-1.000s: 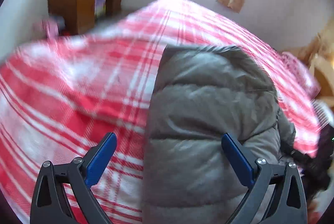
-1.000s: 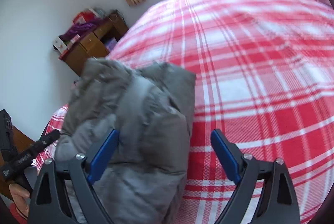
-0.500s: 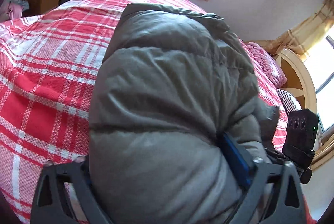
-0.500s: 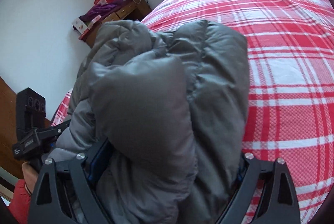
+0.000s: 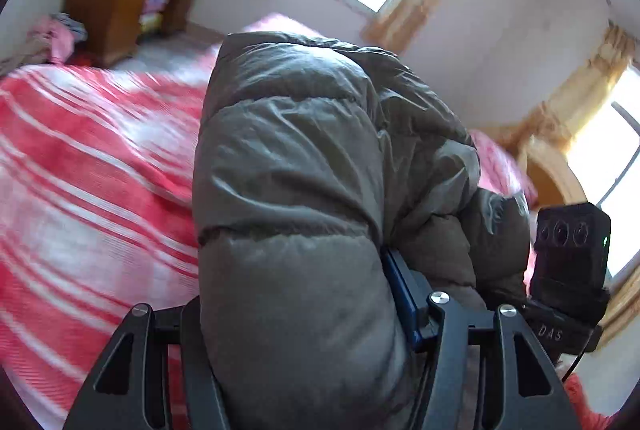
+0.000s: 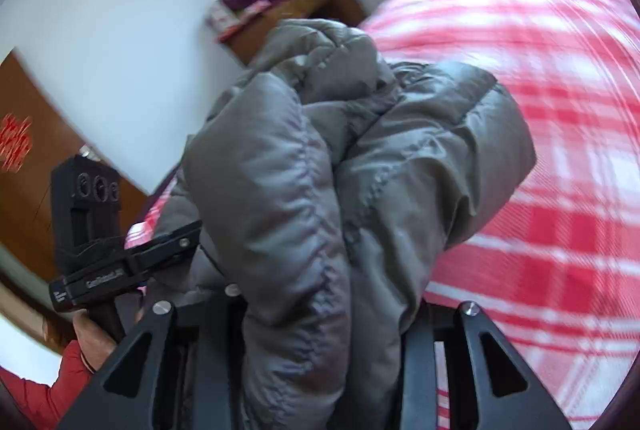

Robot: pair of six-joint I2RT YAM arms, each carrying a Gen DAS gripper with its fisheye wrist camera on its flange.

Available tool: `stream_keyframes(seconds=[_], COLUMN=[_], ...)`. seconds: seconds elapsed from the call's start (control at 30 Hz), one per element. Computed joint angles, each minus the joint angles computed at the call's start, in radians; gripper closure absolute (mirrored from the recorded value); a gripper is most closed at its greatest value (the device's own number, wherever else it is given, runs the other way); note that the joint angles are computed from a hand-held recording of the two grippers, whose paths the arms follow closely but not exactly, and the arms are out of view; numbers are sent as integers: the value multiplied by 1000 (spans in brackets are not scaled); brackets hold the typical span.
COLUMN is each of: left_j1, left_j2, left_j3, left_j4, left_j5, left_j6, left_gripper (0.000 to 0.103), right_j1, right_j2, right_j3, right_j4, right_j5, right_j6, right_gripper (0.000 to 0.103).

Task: Fold large clothes
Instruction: 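Grasp the grey jacket bundle with both tools and lift it up, then carry the lifted bundle with both tools toward the bed corner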

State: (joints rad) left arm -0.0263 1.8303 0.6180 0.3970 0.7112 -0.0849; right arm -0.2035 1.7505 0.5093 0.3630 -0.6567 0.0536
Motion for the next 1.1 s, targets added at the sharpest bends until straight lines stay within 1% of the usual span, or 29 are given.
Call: stream_keyframes(seconds=[0.07,0.1,0.17,0.23,0.33,0.4,0.43,0.47,0.5,0.57,0.6,0.63,0.7,0.73,0.8,0.83,0.9,0.93,0.97,1.0,1.07,1.1], left_j1=[122,152,247,295,360,375,377,376,367,360,353,345,318,296,279,264,248,262,253,255,242,256], left_j2=[-77,-97,-134,-137,-70,4,45,87,153,221,246,271,304,308,339,351,360,372,380,387,396,375], left_j3=[-1,6,34,49,91,123,149,175,220,265,280,292,321,323,352,357,355,358,361,368,371,332], left_j4=[-43,-62,-107,-100,-61,-27,-24,-27,-38,-45,-36,-25,-28,-30,-31,-21,0,12,23,26,38,58], left_j5=[38,35,9,-38,-111,-197,-228,-255,-285,-328,-355,-375,-427,-458,-497,-517,-541,-538,-556,-566,-600,-603], left_j6=[14,19,39,46,45,57,62,61,49,27,15,-1,-8,-9,-1,-4,-10,-2,-7,-4,-7,8], left_gripper=[44,44,44,44,44,44,44,44,44,44,44,44,42,39,35,33,31,30,30,30,28,28], right_j1=[88,131,226,303,402,462,494,500,514,536,541,544,538,527,501,487,456,452,445,445,453,472], right_j2=[-33,-36,-1,73,224,334,403,423,467,562,589,616,657,676,679,667,621,585,547,494,347,289], right_j3=[22,47,132,229,394,511,576,591,633,737,755,785,823,836,802,777,739,701,665,611,485,454], right_j4=[21,33,59,79,103,109,124,97,77,15,-1,-22,-43,-39,-2,6,-27,-20,-12,11,63,71], right_j5=[-7,-18,-34,-35,-32,-20,6,-5,8,49,77,103,145,135,100,82,86,94,108,145,262,302], right_j6=[43,69,121,153,198,223,255,241,245,248,243,240,251,278,318,324,286,274,262,253,232,228], right_gripper=[67,67,67,67,67,67,67,67,67,67,67,65,55,50,47,41,41,41,41,41,43,52])
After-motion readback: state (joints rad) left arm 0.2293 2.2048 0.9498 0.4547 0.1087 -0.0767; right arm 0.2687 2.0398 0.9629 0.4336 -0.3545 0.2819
